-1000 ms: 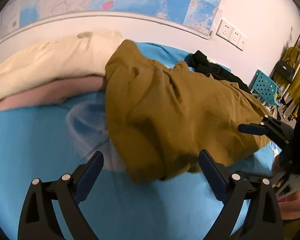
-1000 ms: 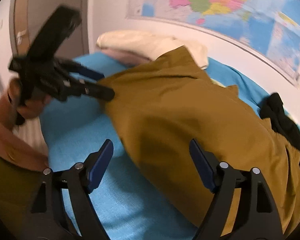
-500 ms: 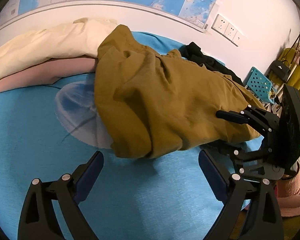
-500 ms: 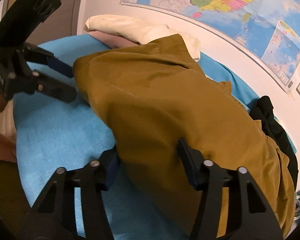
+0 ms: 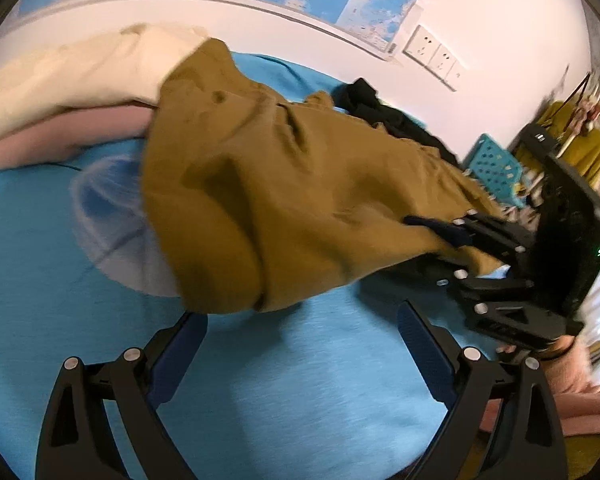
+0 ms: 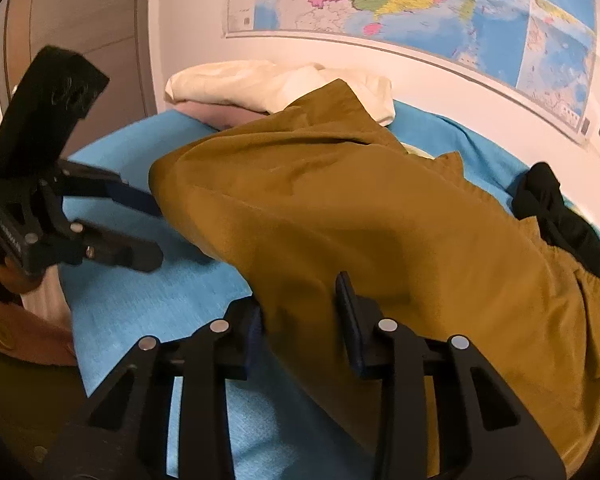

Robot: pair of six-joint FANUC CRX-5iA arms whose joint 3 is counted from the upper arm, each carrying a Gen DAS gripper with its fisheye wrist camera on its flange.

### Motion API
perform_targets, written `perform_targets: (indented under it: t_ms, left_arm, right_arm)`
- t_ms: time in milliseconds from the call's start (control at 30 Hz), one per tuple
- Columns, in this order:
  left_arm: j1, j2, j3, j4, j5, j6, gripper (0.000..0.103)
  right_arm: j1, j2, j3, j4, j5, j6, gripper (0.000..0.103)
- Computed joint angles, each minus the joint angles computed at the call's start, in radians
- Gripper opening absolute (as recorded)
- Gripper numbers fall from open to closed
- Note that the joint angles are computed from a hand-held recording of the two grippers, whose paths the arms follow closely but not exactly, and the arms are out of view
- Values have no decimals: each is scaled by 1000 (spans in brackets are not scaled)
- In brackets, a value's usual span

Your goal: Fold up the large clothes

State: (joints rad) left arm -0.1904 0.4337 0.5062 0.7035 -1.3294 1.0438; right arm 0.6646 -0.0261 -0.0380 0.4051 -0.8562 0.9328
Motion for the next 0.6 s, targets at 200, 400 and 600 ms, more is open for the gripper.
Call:
perform_targets:
  t_ms: [200,400,600]
  left_arm:
    - [2,98,37,191,-75,126,96]
    - [-9,114,26,271,-122,106,96]
    - [-34,126,44,237,-32,214,96]
  right_arm:
    - [-3,-15,-21,6,32,-34,32]
    - [-17,-25,-30,-9,64,-40,31]
    - [-14,-33,-45,-13,79,-46,31]
